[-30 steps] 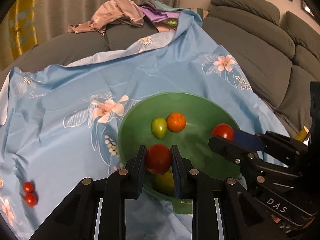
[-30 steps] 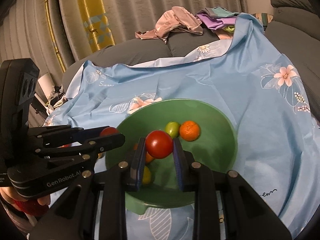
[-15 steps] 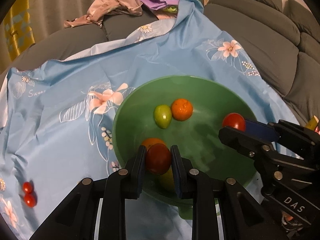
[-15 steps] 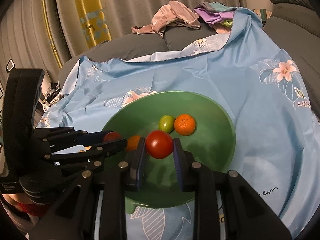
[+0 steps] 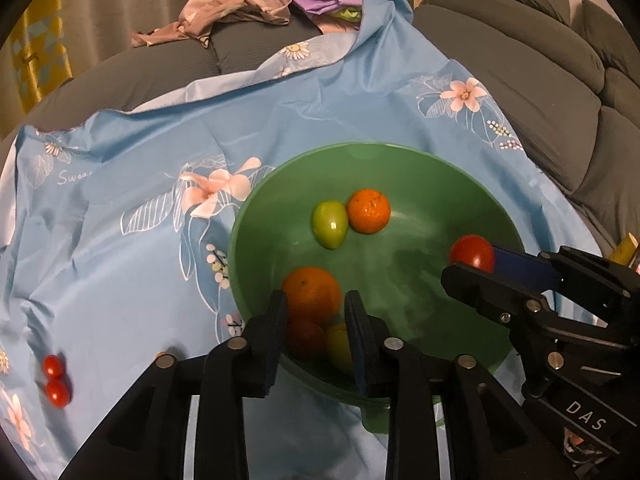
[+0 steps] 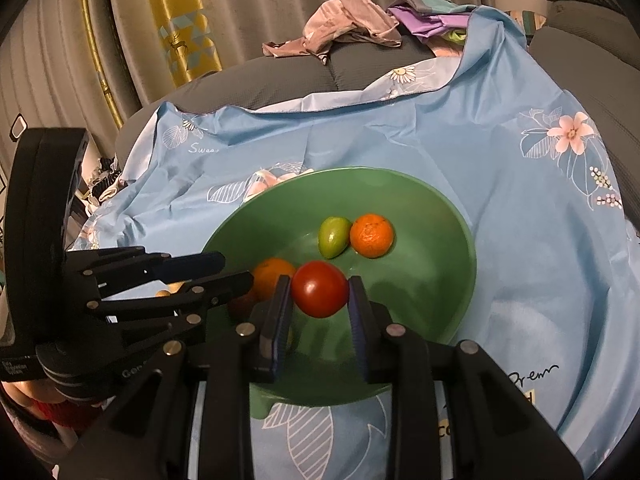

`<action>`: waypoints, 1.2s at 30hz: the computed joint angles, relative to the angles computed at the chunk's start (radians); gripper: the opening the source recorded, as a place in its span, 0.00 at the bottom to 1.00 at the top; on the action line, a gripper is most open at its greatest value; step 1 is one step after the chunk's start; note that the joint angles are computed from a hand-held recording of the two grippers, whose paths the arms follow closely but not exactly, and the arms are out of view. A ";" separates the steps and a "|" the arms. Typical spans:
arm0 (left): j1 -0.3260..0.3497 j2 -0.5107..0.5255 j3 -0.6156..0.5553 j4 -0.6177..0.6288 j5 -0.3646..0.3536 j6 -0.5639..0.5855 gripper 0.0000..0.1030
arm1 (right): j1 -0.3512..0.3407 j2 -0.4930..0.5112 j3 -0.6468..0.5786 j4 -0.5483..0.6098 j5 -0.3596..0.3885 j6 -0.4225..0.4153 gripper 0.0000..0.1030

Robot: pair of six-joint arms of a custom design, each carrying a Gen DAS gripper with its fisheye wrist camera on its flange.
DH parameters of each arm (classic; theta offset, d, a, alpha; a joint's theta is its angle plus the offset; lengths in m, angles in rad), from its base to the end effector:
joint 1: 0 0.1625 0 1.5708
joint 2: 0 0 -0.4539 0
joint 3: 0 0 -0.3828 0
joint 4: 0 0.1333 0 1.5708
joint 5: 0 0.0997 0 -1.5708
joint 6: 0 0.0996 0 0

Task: Organize fruits
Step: 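Carry both tomatoes into the green bowl and open both grippers, then move both grippers back over the remaining tomatoes and apricots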

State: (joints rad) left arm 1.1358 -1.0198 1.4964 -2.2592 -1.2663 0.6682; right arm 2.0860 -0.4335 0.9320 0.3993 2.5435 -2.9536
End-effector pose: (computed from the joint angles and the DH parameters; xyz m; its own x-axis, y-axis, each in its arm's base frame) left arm -0.1450 -0.6992 0.3017 -0.4447 0.8200 -0.3603 0.8759 0.4823 0.0166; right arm 0.3918 -0.5885 0.0641 -0.8027 0.2950 0.5183 -0.2395 0.6365 -0.7331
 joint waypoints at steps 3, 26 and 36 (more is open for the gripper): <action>0.000 -0.010 0.002 -0.004 -0.018 -0.002 0.47 | 0.007 0.002 -0.001 -0.003 0.012 0.000 0.37; 0.069 -0.136 0.007 -0.011 -0.023 -0.048 0.80 | 0.096 0.027 -0.051 -0.069 0.073 -0.121 0.69; 0.164 -0.172 -0.023 -0.033 0.026 -0.131 0.82 | 0.099 0.122 -0.196 0.092 -0.043 -0.084 0.75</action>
